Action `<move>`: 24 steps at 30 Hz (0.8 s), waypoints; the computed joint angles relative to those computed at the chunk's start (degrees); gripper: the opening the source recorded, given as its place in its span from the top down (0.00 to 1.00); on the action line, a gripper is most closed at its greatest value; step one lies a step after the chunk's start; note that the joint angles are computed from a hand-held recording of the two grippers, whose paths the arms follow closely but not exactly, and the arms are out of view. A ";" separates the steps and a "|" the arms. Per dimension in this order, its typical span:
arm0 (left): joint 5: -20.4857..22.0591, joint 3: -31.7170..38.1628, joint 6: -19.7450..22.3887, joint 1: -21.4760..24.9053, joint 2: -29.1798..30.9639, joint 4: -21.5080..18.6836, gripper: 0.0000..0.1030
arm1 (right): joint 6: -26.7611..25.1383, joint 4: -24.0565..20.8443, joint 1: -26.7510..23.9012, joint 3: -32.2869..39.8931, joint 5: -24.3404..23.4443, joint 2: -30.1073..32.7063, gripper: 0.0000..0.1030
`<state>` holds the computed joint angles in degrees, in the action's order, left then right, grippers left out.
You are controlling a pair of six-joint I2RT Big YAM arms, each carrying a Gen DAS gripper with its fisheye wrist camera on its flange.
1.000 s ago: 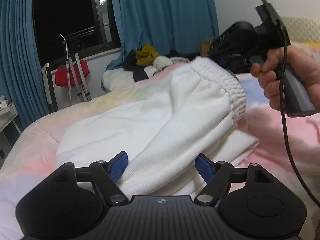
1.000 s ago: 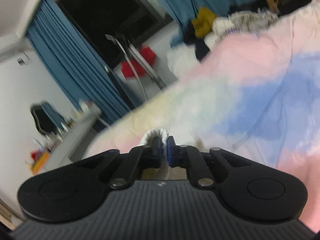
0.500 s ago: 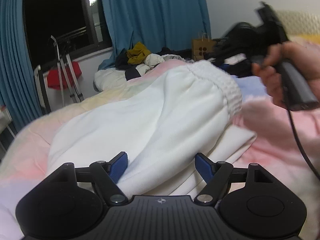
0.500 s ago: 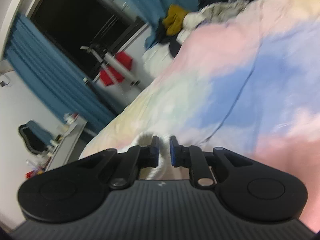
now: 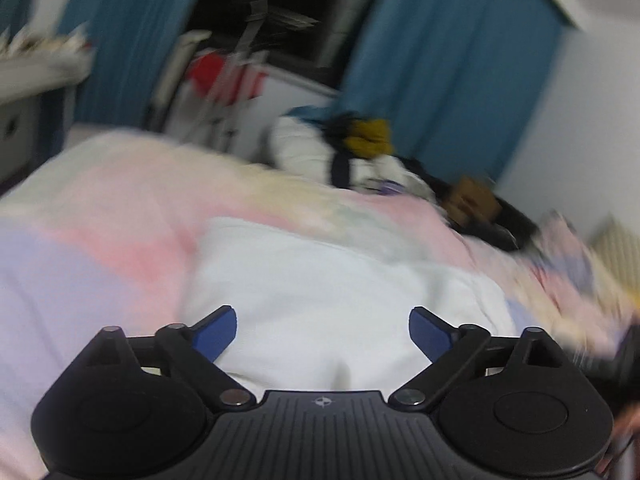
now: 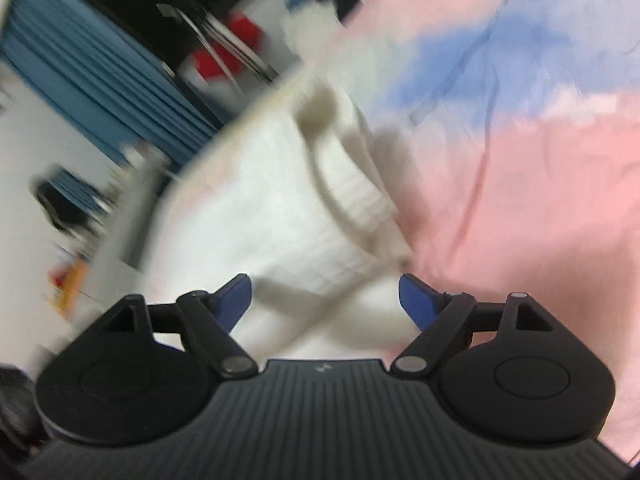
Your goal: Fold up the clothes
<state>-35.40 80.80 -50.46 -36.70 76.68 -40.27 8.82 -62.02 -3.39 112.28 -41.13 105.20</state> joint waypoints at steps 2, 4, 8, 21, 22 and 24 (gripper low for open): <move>1.51 -0.31 -4.05 2.12 -0.30 -2.33 0.06 | 0.36 0.05 0.67 0.25 0.70 1.24 0.19; 5.31 -1.04 -6.42 4.04 -0.46 -3.35 0.06 | 2.35 1.00 0.81 0.24 -1.03 2.20 0.18; 12.21 -2.50 -10.25 6.84 -0.49 -4.33 0.06 | 9.06 6.10 -0.09 -1.47 -9.79 1.56 0.17; 18.27 -5.72 -15.42 8.72 -0.59 -0.36 0.06 | 13.25 9.36 2.09 1.18 -12.42 4.74 0.16; 18.46 -6.10 -15.76 8.85 -0.75 0.19 0.07 | 15.67 12.06 2.16 0.65 -13.74 4.43 0.16; 18.76 -6.61 -16.09 9.10 -0.82 0.96 0.07 | 20.07 17.22 2.36 -0.47 -15.62 3.82 0.16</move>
